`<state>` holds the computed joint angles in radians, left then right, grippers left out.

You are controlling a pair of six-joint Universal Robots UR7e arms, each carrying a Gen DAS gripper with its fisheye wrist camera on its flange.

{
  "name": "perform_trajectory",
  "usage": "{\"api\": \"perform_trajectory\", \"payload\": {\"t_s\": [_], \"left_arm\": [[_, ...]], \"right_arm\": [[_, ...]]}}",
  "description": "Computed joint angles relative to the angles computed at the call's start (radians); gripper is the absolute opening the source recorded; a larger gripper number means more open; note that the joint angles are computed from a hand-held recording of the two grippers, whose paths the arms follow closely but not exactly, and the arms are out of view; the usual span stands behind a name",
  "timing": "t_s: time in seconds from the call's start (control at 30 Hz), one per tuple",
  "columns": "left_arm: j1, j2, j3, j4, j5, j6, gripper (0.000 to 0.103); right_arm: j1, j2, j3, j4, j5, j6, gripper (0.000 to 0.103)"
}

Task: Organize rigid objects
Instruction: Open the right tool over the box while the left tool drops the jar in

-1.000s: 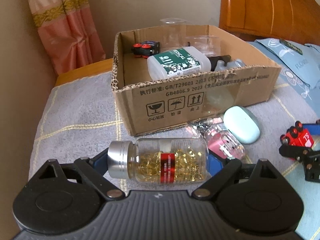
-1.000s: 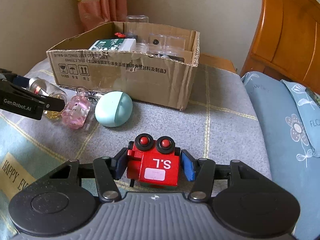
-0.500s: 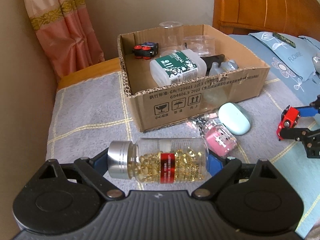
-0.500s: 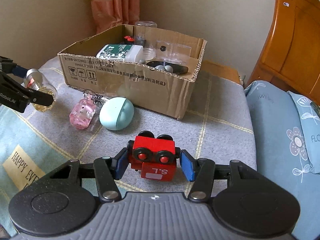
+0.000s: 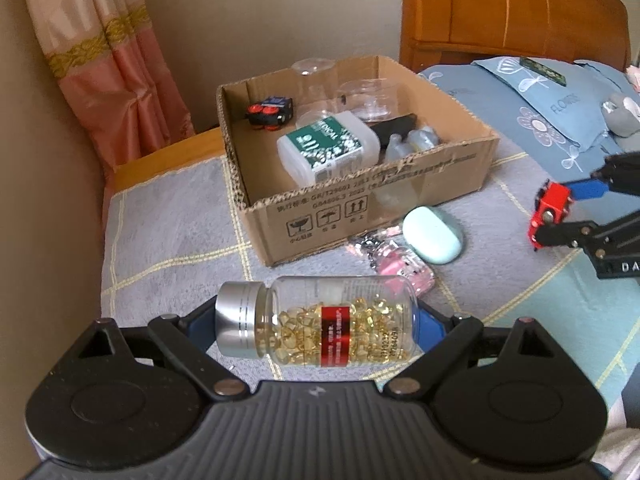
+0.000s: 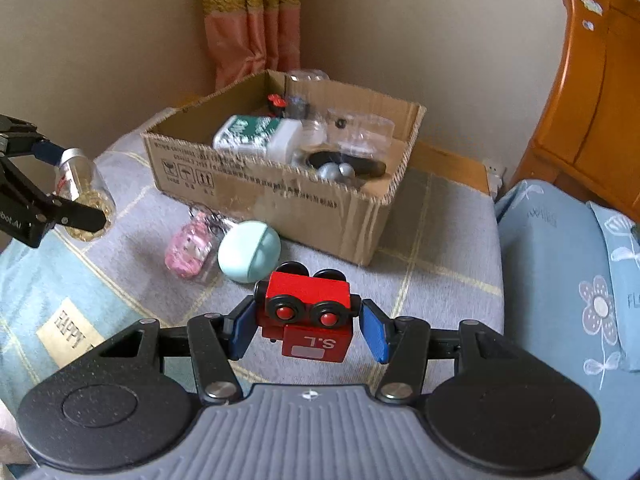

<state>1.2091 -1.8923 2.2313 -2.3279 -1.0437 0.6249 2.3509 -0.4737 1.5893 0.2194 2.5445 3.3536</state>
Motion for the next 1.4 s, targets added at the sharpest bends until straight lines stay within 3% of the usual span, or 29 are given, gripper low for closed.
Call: {"api": "perform_trajectory", "payload": {"t_s": [0.17, 0.43, 0.87, 0.9, 1.0, 1.03, 1.4], "left_arm": [[-0.026, 0.009, -0.036, 0.035, -0.023, -0.022, 0.093], [-0.072, 0.080, -0.077, -0.045, -0.011, -0.019, 0.093], [-0.063, 0.304, -0.197, -0.174, -0.018, -0.035, 0.093], [-0.060, 0.318, -0.203, -0.180, -0.015, -0.037, 0.093], [-0.047, 0.360, -0.228, -0.192, -0.025, -0.029, 0.093], [-0.044, 0.372, -0.235, -0.198, -0.026, -0.028, 0.093], [-0.012, 0.481, -0.284, -0.317, -0.041, -0.053, 0.095]], "right_arm": [[-0.001, -0.026, -0.024, -0.017, -0.014, -0.073, 0.060], [-0.028, -0.059, -0.067, -0.043, -0.018, -0.167, 0.060], [-0.127, -0.054, -0.183, -0.059, -0.042, -0.265, 0.060], [-0.134, -0.051, -0.188, -0.068, -0.041, -0.276, 0.063], [-0.142, -0.052, -0.181, -0.118, -0.029, -0.312, 0.094], [-0.142, -0.059, -0.168, -0.139, -0.033, -0.322, 0.098], [-0.132, -0.069, -0.137, -0.127, -0.033, -0.290, 0.102]]}}
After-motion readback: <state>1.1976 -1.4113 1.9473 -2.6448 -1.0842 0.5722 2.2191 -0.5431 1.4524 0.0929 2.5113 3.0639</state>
